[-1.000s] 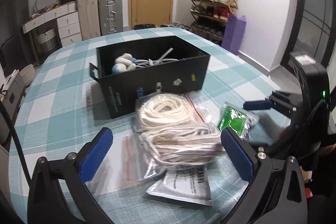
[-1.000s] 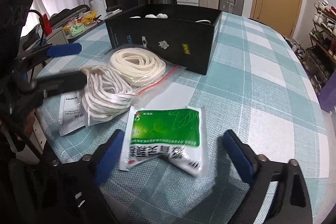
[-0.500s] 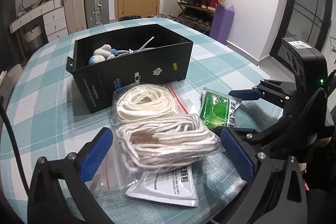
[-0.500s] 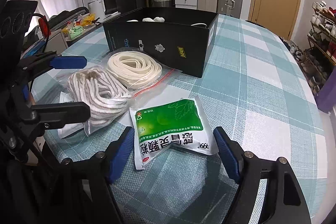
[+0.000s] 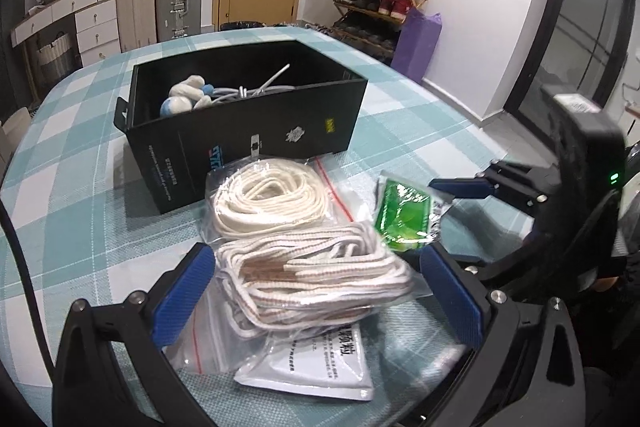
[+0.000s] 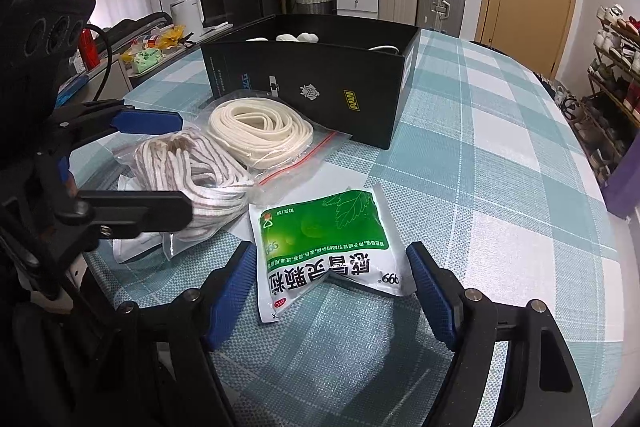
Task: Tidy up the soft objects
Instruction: 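Move the right gripper over the green sachet and the left over the rope bag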
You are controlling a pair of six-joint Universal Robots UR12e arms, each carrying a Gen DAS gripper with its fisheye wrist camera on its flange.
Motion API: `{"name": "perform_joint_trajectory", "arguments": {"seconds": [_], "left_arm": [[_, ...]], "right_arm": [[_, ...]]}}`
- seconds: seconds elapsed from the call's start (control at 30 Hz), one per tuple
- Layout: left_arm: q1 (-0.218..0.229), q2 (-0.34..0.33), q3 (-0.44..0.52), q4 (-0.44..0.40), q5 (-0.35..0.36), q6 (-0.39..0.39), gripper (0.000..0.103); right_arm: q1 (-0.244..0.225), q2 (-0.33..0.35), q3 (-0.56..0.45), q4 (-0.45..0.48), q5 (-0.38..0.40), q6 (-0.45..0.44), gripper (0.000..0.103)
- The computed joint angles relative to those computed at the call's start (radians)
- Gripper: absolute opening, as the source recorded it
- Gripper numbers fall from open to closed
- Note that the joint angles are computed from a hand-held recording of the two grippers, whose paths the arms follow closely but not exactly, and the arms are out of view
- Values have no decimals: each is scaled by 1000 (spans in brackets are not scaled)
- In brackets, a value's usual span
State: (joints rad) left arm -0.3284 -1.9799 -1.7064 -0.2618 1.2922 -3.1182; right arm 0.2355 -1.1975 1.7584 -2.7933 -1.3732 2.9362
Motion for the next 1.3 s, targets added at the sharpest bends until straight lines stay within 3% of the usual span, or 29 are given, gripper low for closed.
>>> {"name": "perform_joint_trajectory", "arguments": {"seconds": [0.17, 0.3, 0.43, 0.57, 0.73, 0.9, 1.1, 1.3], "left_arm": [[-3, 19, -24, 36, 11, 65, 103], [-17, 31, -46, 50, 72, 157, 103], [-21, 24, -39, 22, 113, 171, 103], [-11, 12, -17, -5, 88, 138, 103], [0, 0, 13, -51, 28, 173, 103], [7, -8, 43, -150, -28, 190, 103], [11, -7, 39, -149, -59, 178, 102], [-4, -2, 40, -160, -22, 230, 87]], "right_arm": [[0, 0, 0, 1, 0, 0, 77], [1, -1, 1, 2, -2, 0, 77], [1, -2, 1, 1, -2, 0, 77], [1, -2, 1, 1, -2, 0, 77], [1, -2, 1, 4, -1, -2, 77], [1, -2, 2, 4, 2, -3, 77], [-1, -3, 4, 1, 8, -6, 77], [-1, -5, 7, 0, 9, -6, 77]]}}
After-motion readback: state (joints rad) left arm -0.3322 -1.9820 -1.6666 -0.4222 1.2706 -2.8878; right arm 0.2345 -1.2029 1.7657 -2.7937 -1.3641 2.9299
